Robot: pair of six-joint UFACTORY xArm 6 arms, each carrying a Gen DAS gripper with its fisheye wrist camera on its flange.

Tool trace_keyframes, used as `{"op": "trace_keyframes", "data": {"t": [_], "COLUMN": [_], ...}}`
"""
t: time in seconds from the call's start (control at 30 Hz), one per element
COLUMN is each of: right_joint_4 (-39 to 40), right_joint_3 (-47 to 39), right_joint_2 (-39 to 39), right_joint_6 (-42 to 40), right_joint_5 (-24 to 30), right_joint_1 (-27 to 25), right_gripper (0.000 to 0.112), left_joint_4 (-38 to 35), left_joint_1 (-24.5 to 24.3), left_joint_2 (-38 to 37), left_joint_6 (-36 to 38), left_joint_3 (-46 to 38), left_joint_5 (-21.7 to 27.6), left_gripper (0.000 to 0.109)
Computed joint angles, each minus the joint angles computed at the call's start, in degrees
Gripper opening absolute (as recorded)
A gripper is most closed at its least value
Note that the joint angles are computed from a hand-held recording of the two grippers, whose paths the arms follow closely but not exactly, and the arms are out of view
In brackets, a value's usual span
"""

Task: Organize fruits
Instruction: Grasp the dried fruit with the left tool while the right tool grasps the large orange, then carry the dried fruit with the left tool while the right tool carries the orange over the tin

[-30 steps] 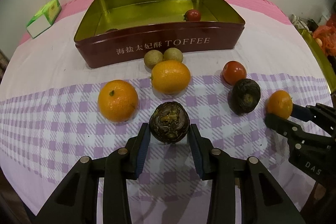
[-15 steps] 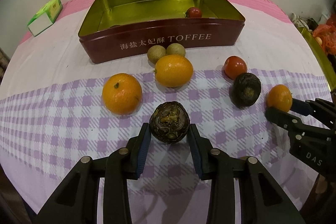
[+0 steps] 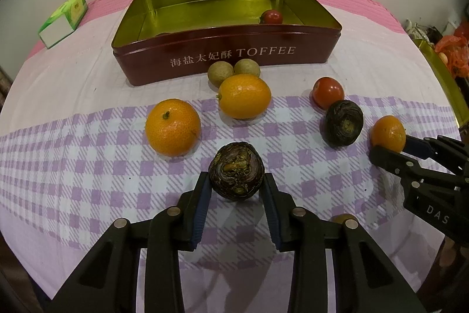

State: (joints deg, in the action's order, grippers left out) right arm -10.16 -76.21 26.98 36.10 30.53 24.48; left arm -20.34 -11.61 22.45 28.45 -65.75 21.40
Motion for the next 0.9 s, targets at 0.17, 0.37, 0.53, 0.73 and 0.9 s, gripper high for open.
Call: {"op": "trace_keyframes", "data": {"t": [0.17, 0.37, 0.53, 0.73, 0.9], "right_joint_4": [0.4, 0.0, -1.3, -1.6, -1.8], "right_joint_3": [0.0, 0.2, -1.0, -2.2, -3.4], "right_joint_2": [-0.1, -0.4, -0.3, 0.0, 0.2], "right_joint_6": [0.0, 0.5, 1.2, 0.8, -0.6], "right_joint_5": [0.0, 0.0, 0.6, 1.0, 0.8], "right_joint_1": [0.0, 0.1, 0.2, 0.1, -0.1], "right_gripper": [0.037, 0.037, 0.037, 0.037, 0.037], "left_joint_4": [-0.7, -1.8, -3.3, -3.7, -5.9], "left_joint_1": [0.1, -0.1, -0.2, 0.1, 0.5], "left_joint_2": [-0.5, -1.1, -1.2, -0.4, -0.3], "left_joint_6": [0.6, 2.3, 3.7, 4.3, 5.9], "left_joint_3": [0.3, 0.6, -0.4, -2.0, -3.7], "left_joint_5": [0.2, -0.3, 0.2, 1.1, 1.1], "left_gripper": [0.036, 0.036, 0.036, 0.036, 0.036]}}
